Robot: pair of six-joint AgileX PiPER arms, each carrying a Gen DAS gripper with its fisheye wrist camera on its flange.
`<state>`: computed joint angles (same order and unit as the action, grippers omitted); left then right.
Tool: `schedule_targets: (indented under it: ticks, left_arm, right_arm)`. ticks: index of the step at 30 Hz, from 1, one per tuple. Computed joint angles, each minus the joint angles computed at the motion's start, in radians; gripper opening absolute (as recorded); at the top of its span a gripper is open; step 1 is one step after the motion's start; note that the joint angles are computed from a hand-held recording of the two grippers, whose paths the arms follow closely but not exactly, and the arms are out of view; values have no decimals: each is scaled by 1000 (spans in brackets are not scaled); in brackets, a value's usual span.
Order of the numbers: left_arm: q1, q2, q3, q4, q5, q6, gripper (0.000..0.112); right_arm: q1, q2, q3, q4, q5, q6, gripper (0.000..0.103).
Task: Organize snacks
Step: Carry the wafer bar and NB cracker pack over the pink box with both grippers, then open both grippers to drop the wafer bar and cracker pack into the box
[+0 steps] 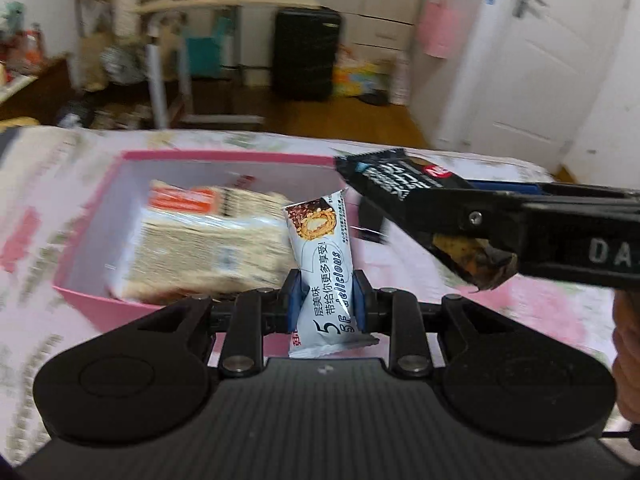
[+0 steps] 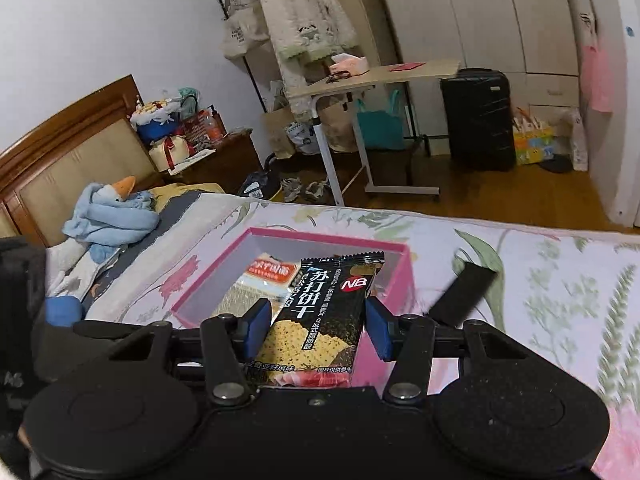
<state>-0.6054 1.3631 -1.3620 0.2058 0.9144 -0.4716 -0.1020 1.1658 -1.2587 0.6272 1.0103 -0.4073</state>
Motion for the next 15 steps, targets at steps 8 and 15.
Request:
schedule_targets:
  ticks: [8, 15]
  left_arm:
    - [135, 97, -44, -8, -32, 28, 27]
    - [168, 87, 20, -39, -92, 65, 46]
  right_arm:
    - [167, 182, -25, -79, -183, 119, 58]
    - [153, 200, 39, -60, -243, 140, 64]
